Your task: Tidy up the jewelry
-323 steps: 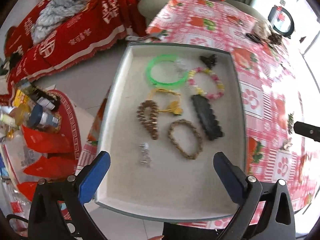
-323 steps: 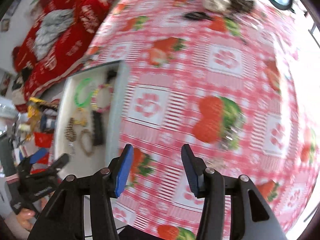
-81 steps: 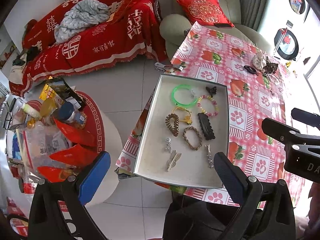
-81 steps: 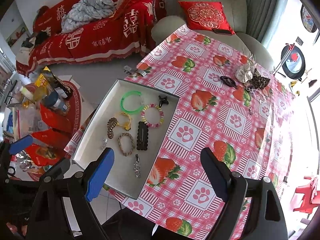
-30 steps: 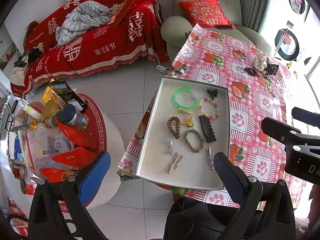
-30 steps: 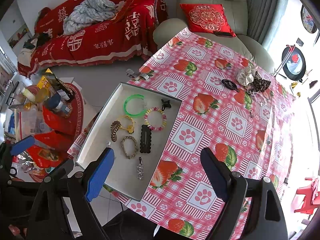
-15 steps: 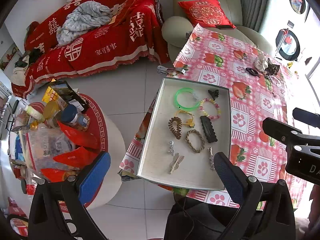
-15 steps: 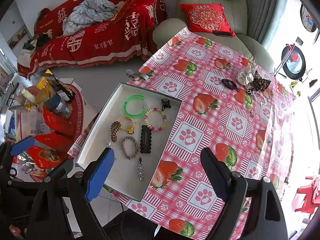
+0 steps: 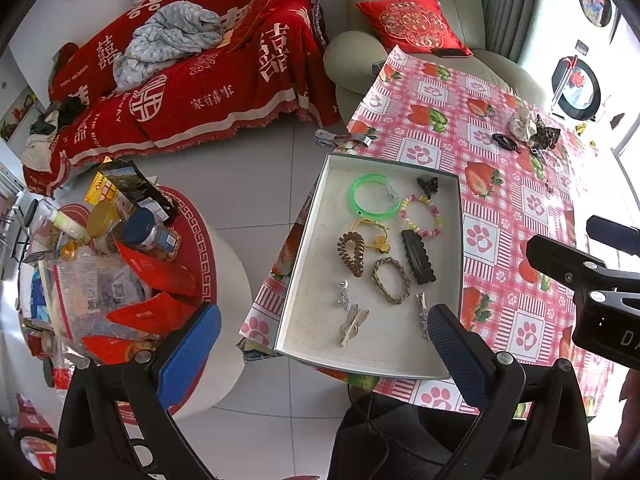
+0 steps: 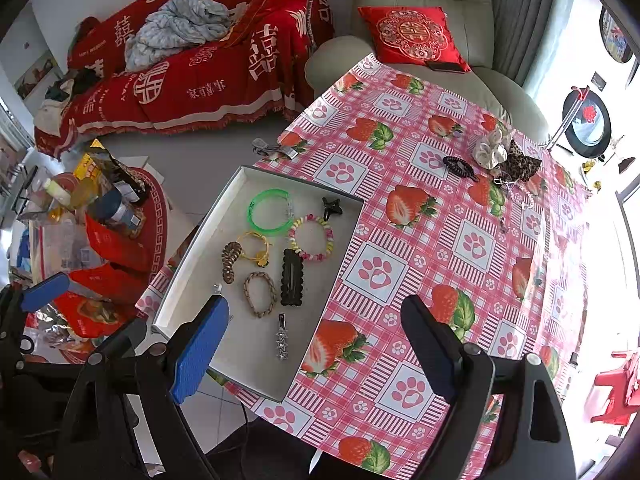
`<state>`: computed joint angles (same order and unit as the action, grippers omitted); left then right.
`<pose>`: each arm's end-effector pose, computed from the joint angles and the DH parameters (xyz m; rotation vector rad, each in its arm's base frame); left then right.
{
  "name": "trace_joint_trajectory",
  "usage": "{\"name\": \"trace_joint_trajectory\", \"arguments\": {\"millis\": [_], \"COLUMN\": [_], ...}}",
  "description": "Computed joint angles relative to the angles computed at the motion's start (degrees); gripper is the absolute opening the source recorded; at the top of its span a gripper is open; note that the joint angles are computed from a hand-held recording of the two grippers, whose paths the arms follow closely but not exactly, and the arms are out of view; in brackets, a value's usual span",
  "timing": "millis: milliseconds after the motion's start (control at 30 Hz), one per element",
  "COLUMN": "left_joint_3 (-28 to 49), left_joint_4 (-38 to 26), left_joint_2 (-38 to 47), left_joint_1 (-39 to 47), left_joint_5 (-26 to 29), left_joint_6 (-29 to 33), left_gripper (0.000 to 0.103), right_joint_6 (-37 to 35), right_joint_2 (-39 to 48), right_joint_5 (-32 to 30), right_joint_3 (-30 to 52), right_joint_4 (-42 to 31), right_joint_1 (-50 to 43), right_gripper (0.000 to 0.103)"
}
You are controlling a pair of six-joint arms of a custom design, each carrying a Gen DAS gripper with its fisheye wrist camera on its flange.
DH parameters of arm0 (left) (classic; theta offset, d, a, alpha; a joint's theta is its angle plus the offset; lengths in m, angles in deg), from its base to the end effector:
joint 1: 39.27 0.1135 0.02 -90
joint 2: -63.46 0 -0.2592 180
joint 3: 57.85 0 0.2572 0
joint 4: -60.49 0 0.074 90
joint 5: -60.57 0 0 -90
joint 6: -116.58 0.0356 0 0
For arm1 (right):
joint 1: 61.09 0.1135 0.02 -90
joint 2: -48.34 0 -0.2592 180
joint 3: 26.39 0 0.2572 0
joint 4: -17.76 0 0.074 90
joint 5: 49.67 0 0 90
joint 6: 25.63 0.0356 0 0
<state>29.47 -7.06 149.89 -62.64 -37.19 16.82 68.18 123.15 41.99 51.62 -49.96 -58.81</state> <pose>0.2813 -0.1163 0.2759 0.2838 2.6988 0.0166 0.2559 0.0092 0.2791 0.0448 2.6956 -0.0066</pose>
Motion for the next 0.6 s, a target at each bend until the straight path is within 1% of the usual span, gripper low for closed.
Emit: {"name": "trace_joint_trajectory", "arguments": {"millis": [600], "left_joint_3": [0.04], "left_joint_4": [-0.27], "left_joint_2": [-0.02], "left_joint_1": [0.31], "left_joint_5": [-0.21], "left_joint_6": [0.36], "left_gripper": [0.103], "right_joint_6": [-0.15], "right_joint_2": [-0.38], "right_joint_5": [-0.14], "right_joint_3": [-0.58], "right_joint_4": [0.2], "right_joint_1": [-0.15], "right_gripper": [0.09]}}
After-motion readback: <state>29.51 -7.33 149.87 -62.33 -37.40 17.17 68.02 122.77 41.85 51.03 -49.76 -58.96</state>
